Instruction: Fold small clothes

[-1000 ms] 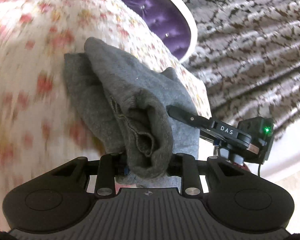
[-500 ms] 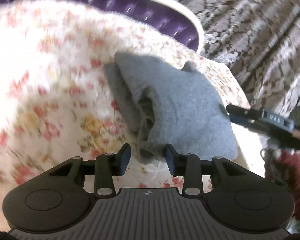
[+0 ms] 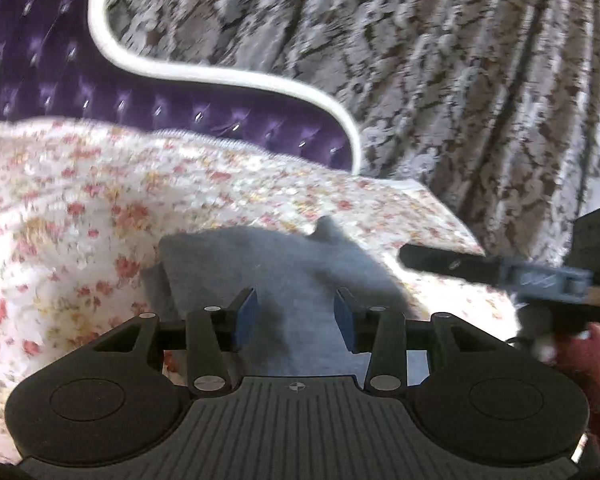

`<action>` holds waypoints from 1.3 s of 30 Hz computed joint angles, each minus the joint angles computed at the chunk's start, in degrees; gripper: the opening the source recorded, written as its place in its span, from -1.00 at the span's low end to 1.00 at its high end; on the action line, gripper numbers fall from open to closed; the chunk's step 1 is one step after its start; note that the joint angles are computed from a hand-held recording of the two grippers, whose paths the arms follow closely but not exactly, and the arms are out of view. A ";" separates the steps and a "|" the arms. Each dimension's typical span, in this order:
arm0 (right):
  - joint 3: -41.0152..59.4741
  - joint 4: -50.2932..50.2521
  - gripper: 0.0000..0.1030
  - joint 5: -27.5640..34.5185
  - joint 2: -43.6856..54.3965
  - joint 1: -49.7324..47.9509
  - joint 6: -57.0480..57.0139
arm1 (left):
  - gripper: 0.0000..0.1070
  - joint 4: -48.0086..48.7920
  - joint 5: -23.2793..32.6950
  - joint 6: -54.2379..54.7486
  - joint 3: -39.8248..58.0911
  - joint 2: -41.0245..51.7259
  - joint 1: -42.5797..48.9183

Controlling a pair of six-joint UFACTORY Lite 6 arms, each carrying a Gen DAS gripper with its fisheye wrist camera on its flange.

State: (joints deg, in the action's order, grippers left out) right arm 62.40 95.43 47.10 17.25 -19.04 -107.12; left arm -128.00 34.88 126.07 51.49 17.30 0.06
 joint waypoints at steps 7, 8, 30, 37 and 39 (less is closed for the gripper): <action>9.10 -6.32 0.56 3.48 8.00 2.83 6.26 | -0.24 -0.81 0.81 1.47 -1.97 3.64 1.83; 10.57 -7.90 0.57 3.87 9.37 3.04 7.35 | -0.24 -0.97 0.74 1.23 -2.13 3.44 1.83; 14.13 -0.55 0.99 -15.15 13.61 3.74 2.66 | 0.46 -14.98 -8.32 15.64 -4.59 -2.85 -6.17; -3.06 11.36 0.99 -17.11 -3.67 4.16 -7.85 | 0.92 -34.98 -14.27 31.96 -11.07 -13.67 -9.84; -7.07 12.27 0.99 -16.79 -7.93 3.95 -7.29 | 0.92 -39.59 -15.31 35.28 -12.33 -16.25 -10.08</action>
